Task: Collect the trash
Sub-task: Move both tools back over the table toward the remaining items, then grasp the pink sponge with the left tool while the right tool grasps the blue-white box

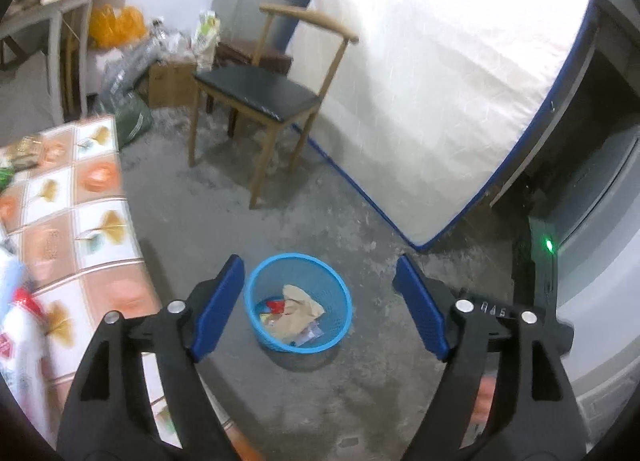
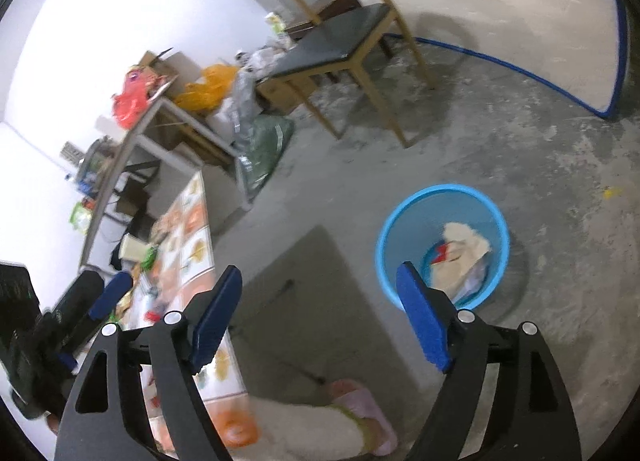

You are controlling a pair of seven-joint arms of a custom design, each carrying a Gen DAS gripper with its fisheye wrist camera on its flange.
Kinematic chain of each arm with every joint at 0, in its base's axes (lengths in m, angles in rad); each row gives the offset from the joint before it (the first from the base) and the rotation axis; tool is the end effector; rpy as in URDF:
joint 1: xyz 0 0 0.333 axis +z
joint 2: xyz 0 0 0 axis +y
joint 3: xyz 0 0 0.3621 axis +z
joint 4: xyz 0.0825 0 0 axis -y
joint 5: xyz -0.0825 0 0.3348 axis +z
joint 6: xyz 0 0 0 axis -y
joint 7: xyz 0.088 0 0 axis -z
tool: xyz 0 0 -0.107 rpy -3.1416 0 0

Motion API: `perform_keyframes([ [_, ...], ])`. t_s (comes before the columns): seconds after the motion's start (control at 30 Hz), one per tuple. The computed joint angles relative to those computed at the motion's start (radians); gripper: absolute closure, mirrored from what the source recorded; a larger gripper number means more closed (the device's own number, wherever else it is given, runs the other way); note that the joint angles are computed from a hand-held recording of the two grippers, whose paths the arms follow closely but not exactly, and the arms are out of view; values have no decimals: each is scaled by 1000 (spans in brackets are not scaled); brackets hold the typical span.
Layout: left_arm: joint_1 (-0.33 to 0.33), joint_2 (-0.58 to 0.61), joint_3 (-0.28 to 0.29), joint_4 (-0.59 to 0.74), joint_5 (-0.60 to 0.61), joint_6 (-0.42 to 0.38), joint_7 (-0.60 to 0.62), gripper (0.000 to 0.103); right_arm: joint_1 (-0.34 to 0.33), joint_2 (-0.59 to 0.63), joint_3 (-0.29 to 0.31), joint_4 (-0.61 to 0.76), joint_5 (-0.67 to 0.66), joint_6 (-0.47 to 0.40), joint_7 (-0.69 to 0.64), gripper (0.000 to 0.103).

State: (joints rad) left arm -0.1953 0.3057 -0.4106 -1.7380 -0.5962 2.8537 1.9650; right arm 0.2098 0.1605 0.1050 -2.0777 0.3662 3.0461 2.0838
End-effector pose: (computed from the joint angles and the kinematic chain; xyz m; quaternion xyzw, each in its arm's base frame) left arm 0.5746 -0.3130 0.5665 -0.4854 0.7526 -0.4422 0.0495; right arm 0.5690 0.1520 0.5205 -0.4457 0.8023 -0.0518 0.3936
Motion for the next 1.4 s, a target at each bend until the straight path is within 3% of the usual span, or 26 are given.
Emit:
perform_keyframes([
  [0.13,82,-155,-9,-168,-167,54,129,25,11,-21,50,8,65,33,-28,20],
  [0.23,117,-261,33,-263,-346,56,244,24,17,-9,95,30,134,64,-65,19],
  [0.3,119,-316,78,-321,-403,70,280,24,38,10,100,57,138,64,-58,19],
  [0.43,128,-404,177,-447,-398,112,252,24,72,81,130,153,126,37,-44,19],
  [0.63,145,-441,300,-570,-316,82,117,24,126,237,155,388,58,-74,-47,19],
  [0.8,99,-415,368,-609,-468,79,201,25,188,379,123,652,-21,-228,-31,19],
  [1.03,143,-315,344,-572,-637,62,290,44,257,550,74,1015,-114,-459,-21,19],
  [1.23,189,-249,298,-512,-773,72,380,61,278,629,59,1164,-123,-555,-8,19],
  [1.4,191,-240,275,-501,-785,107,407,73,292,697,39,1294,-142,-648,16,19],
])
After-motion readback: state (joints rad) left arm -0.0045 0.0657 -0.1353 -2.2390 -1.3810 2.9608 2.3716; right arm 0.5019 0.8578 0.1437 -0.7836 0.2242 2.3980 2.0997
